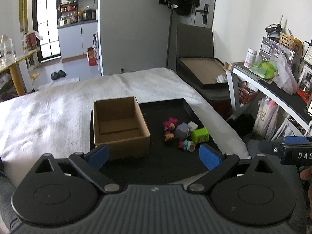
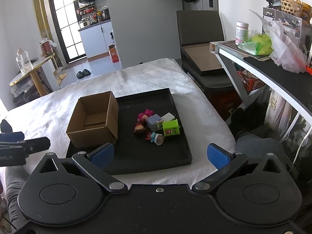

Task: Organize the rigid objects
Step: 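Move the right tool down to the green hexagonal block while the left tool approaches the box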

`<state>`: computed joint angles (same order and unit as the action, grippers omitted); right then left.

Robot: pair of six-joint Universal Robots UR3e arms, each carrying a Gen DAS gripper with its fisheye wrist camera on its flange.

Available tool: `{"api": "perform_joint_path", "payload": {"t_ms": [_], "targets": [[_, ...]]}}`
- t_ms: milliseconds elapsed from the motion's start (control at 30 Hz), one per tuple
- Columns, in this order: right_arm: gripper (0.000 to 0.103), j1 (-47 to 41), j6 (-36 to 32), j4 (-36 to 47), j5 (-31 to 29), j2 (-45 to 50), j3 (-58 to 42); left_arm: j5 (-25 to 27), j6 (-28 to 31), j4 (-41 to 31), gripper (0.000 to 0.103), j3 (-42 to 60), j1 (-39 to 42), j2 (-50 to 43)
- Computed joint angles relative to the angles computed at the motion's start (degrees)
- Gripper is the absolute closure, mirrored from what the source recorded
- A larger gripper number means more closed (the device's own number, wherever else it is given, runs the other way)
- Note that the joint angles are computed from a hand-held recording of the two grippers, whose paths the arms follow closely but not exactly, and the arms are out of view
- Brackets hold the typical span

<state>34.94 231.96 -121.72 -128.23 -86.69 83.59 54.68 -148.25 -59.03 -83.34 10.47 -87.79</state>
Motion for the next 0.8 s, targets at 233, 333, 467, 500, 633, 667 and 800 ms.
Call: {"api": "perform_joint_path", "payload": {"t_ms": [233, 333, 467, 500, 633, 667, 800], "targets": [[0.000, -3.0, -2.0, -3.6, 2.4, -0.2, 2.0, 4.3, -3.9, 0.3, 0.004, 5.1, -3.6, -5.6], [0.000, -4.5, -3.3, -6.3, 4.0, -0.8, 4.0, 5.5, -4.9, 2.7, 0.004, 5.1, -4.4, -6.8], [0.000, -6.5, -3.7, -7.2, 5.6, -1.2, 5.4, 6.3, -4.3, 4.8, 0.004, 5.6, -5.5, -8.5], [0.000, -7.3, -3.9, -7.8, 6.4, -1.5, 6.2, 7.3, -4.5, 6.1, 0.004, 5.4, -6.2, -8.9], [0.000, -9.2, -5.4, -9.8, 7.6, -1.8, 7.8, 8.6, -5.3, 6.2, 0.004, 7.5, -7.6, -11.3], [0.000, -9.4, -5.8, -10.3, 7.7, -1.7, 8.0, 8.9, -5.3, 6.0, 0.004, 8.2, -8.0, -12.0], [0.000, -11.0, -6.8, -12.1, 9.0, -1.4, 9.2, 10.9, -6.4, 4.9, 0.004, 11.8, -9.5, -15.4]]}}
